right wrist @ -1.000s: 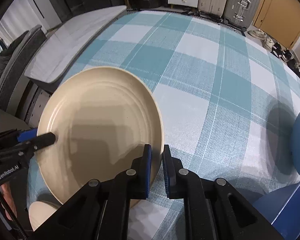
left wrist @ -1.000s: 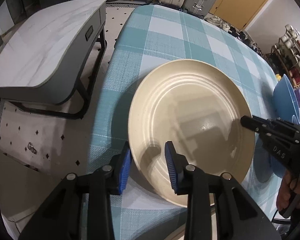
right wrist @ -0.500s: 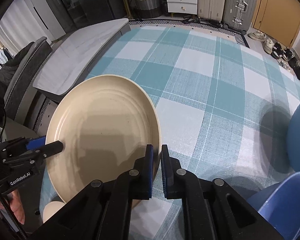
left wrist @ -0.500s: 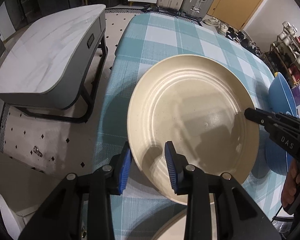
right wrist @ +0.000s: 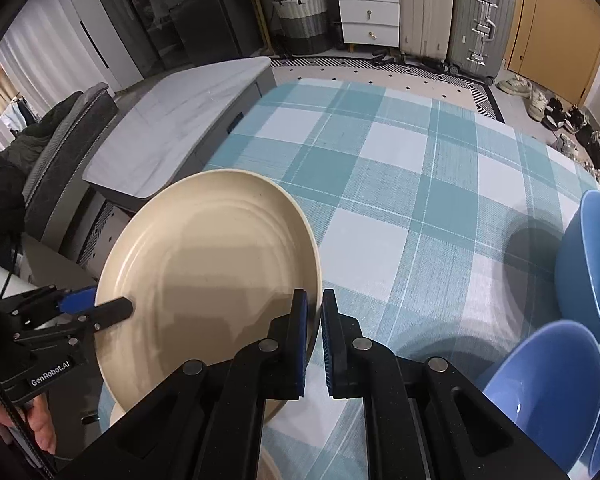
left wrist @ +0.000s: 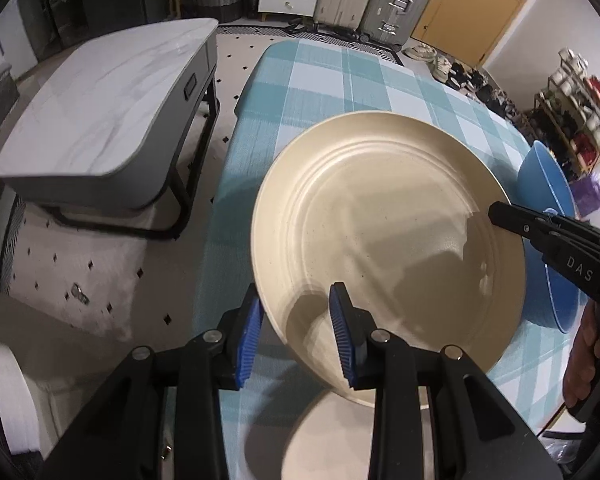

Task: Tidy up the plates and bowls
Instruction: 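Lift the cream plate with both grippers and lower it onto the stacked plates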

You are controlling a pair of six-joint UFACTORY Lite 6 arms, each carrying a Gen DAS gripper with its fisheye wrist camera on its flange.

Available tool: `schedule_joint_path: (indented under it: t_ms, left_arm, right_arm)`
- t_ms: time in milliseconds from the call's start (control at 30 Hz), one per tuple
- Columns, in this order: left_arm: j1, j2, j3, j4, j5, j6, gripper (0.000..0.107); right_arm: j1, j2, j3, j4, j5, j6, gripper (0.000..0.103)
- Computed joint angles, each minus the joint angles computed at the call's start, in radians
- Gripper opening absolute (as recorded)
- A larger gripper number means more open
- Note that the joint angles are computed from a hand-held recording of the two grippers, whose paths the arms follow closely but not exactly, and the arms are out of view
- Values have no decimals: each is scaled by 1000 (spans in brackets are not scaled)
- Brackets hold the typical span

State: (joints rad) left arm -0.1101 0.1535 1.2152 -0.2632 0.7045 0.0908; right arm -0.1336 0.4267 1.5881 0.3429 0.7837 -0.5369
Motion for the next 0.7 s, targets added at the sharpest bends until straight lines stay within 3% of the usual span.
schedule_joint_path:
  t_ms: [433,700]
  left_arm:
    - [-10,-342,-366,16,-69,-63,35]
    - [-60,-499,-517,44,-77,-128,35]
  right_arm:
    - [4,-315,-447,105,-117,-121,7]
    - [-53,-465,-631,207,-123,-234,7]
